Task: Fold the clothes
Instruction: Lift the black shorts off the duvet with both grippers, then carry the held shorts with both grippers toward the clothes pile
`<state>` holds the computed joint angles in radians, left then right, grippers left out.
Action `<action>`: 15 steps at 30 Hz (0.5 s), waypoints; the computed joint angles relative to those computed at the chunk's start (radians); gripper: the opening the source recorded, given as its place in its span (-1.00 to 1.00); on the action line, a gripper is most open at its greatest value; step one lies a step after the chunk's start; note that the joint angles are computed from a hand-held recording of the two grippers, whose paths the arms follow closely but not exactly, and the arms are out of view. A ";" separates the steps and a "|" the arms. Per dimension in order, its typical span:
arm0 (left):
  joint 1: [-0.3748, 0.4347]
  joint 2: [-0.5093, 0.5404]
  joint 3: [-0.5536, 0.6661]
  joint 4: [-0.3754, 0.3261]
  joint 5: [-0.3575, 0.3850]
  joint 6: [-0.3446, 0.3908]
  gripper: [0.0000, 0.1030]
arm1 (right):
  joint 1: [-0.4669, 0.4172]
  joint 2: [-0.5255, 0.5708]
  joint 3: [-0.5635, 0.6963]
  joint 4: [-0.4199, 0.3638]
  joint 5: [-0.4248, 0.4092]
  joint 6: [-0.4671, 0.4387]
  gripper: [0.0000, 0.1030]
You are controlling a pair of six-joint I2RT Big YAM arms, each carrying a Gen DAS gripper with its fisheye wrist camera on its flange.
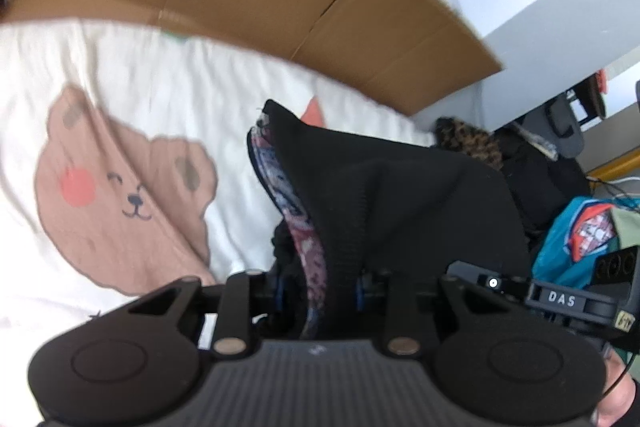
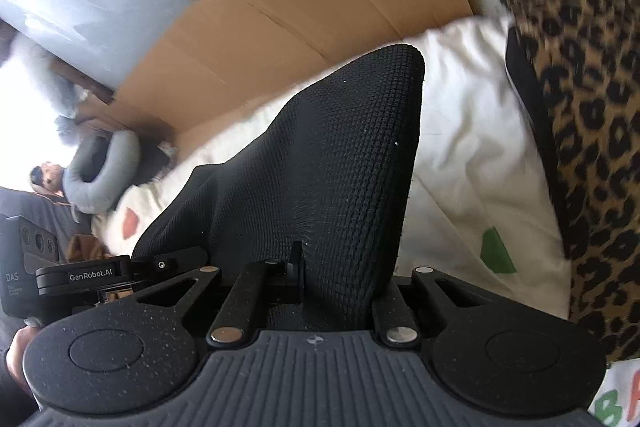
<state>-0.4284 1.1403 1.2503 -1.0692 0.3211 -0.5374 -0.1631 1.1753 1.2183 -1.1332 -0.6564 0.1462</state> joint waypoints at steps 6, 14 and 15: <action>-0.033 -0.011 0.161 -0.097 -0.065 -0.017 -0.39 | -0.010 -0.023 0.126 -0.051 -0.021 0.026 -0.82; -0.081 0.081 0.532 -0.306 -0.150 0.021 -0.39 | -0.052 0.003 0.371 -0.151 -0.083 0.039 -0.82; -0.092 0.096 0.578 -0.328 -0.166 0.010 -0.39 | -0.056 0.013 0.410 -0.169 -0.090 0.038 -0.82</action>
<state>-0.5202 1.2362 1.8281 -1.3976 0.1554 -0.5279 -0.2191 1.1885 1.6288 -1.3019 -0.7464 0.1838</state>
